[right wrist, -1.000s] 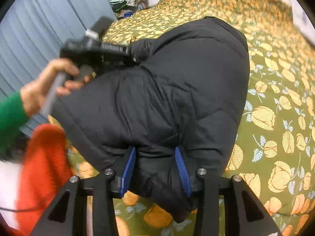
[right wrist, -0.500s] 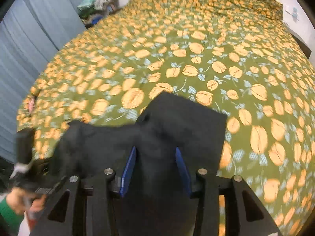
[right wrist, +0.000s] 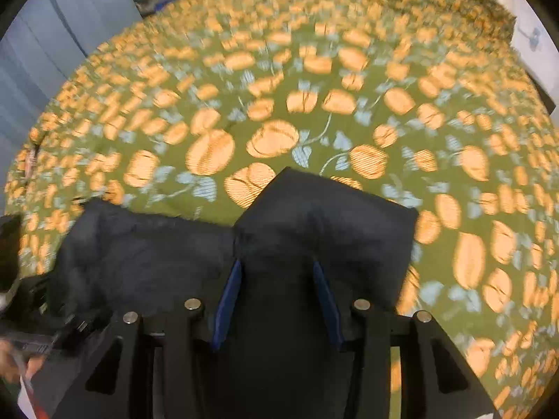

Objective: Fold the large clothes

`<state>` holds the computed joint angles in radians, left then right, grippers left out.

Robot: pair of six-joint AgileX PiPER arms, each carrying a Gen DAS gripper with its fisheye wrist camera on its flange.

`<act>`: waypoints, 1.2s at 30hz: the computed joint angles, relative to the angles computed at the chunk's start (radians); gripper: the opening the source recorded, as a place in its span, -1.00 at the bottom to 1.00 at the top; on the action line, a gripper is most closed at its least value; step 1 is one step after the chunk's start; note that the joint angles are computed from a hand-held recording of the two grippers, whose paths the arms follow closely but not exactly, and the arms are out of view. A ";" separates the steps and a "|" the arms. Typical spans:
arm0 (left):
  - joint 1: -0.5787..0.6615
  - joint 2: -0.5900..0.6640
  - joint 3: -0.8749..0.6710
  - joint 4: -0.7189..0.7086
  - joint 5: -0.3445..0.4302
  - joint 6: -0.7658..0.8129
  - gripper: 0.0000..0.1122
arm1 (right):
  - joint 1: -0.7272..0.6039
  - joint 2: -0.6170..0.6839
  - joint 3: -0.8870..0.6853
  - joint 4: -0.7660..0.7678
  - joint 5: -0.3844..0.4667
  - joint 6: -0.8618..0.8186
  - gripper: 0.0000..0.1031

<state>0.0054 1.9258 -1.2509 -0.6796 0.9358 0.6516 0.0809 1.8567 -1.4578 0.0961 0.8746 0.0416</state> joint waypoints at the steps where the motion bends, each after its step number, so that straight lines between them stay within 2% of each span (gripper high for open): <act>1: 0.002 0.003 -0.003 -0.002 0.003 0.002 0.28 | -0.004 -0.086 0.080 0.026 -0.026 -0.035 -0.14; 4: 0.005 0.004 -0.003 -0.006 0.007 0.008 0.28 | -0.001 -0.352 0.315 0.085 -0.051 -0.127 -0.14; 8: 0.004 0.003 0.001 -0.013 0.002 0.012 0.28 | 0.030 -0.677 0.567 0.135 -0.005 -0.135 -0.14; 11: 0.004 -0.001 0.006 -0.014 -0.003 0.013 0.28 | 0.120 -0.872 0.701 0.134 0.038 -0.008 -0.14; 13: 0.000 -0.004 0.010 -0.013 -0.009 0.011 0.29 | 0.250 -0.936 0.775 0.042 0.004 0.162 -0.14; 14: -0.003 -0.006 0.012 -0.012 -0.013 0.010 0.29 | 0.308 -0.940 0.807 -0.017 -0.031 0.260 -0.14; 16: -0.013 -0.012 0.020 -0.013 -0.026 0.007 0.34 | 0.328 -0.908 0.855 -0.055 -0.095 0.337 -0.13; 20: -0.050 -0.028 0.032 0.001 -0.061 -0.025 0.44 | 0.336 -0.745 0.940 -0.094 -0.259 0.342 -0.08; 22: -0.059 -0.037 0.032 0.019 -0.070 -0.047 0.44 | 0.251 -0.740 0.973 0.027 -0.305 0.221 -0.01; 24: -0.047 -0.045 0.034 0.012 -0.058 -0.047 0.45 | 0.181 -0.767 0.963 0.122 -0.261 0.106 0.00; 27: -0.019 -0.073 0.022 0.023 0.001 -0.079 0.46 | 0.127 -0.818 0.918 0.149 -0.141 0.062 0.00; 29: 0.027 -0.108 0.014 -0.007 0.075 -0.072 0.44 | 0.148 -0.861 0.877 0.073 -0.077 0.133 0.00; 31: 0.100 -0.157 0.035 -0.079 0.135 -0.001 0.49 | 0.199 -0.918 0.831 -0.041 -0.035 0.249 0.00; 33: 0.190 -0.197 0.059 -0.144 0.190 0.073 0.62 | 0.196 -0.956 0.778 -0.067 -0.016 0.274 0.01; 36: 0.327 -0.210 0.095 -0.219 0.254 0.153 0.66 | 0.196 -0.946 0.716 -0.056 -0.056 0.271 0.01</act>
<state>0.3328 1.7161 -1.1554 -0.8981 1.1895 0.8042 0.2770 0.9112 -0.7419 0.0401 0.8187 0.3127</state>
